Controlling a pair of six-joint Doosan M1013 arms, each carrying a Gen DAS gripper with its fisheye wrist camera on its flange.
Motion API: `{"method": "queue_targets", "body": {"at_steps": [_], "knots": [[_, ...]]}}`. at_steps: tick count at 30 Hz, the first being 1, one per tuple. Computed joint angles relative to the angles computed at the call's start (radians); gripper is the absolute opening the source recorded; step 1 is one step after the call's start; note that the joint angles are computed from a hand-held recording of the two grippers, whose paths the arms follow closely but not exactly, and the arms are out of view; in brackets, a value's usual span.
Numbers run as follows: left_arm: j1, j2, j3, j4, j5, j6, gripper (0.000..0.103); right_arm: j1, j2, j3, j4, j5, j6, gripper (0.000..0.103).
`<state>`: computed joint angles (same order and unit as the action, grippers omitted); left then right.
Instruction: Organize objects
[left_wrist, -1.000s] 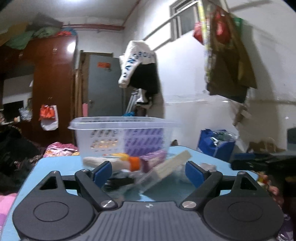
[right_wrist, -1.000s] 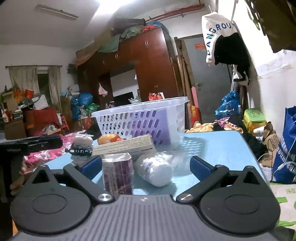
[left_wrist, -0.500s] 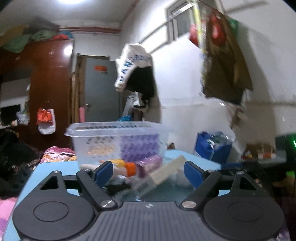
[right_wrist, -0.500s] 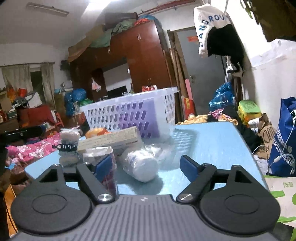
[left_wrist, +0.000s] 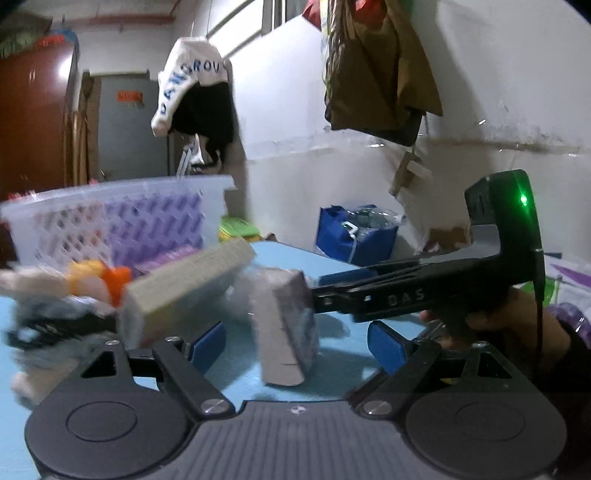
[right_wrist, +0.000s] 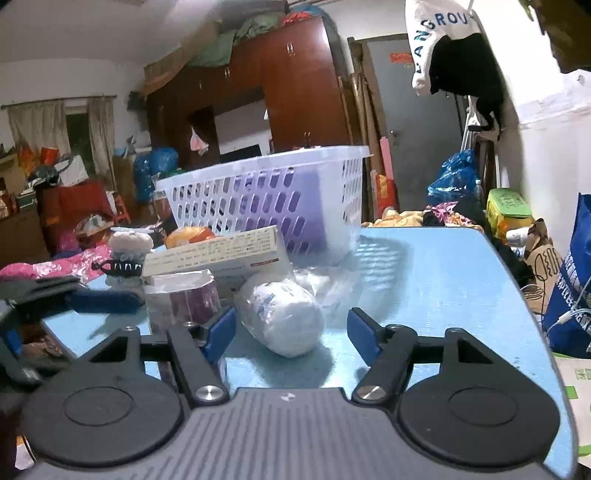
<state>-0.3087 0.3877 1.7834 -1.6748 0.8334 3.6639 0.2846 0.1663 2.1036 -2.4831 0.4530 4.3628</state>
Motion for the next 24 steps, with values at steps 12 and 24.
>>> {"method": "queue_targets", "body": {"at_steps": [12, 24], "knots": [[-0.002, 0.022, 0.005, -0.079, -0.056, 0.039, 0.038, -0.002, 0.011, -0.004, -0.022, 0.000, 0.004, 0.052], [0.043, -0.013, 0.023, -0.249, -0.023, 0.156, 0.038, 0.002, -0.043, 0.061, 0.038, 0.132, -0.002, 0.051]]}}
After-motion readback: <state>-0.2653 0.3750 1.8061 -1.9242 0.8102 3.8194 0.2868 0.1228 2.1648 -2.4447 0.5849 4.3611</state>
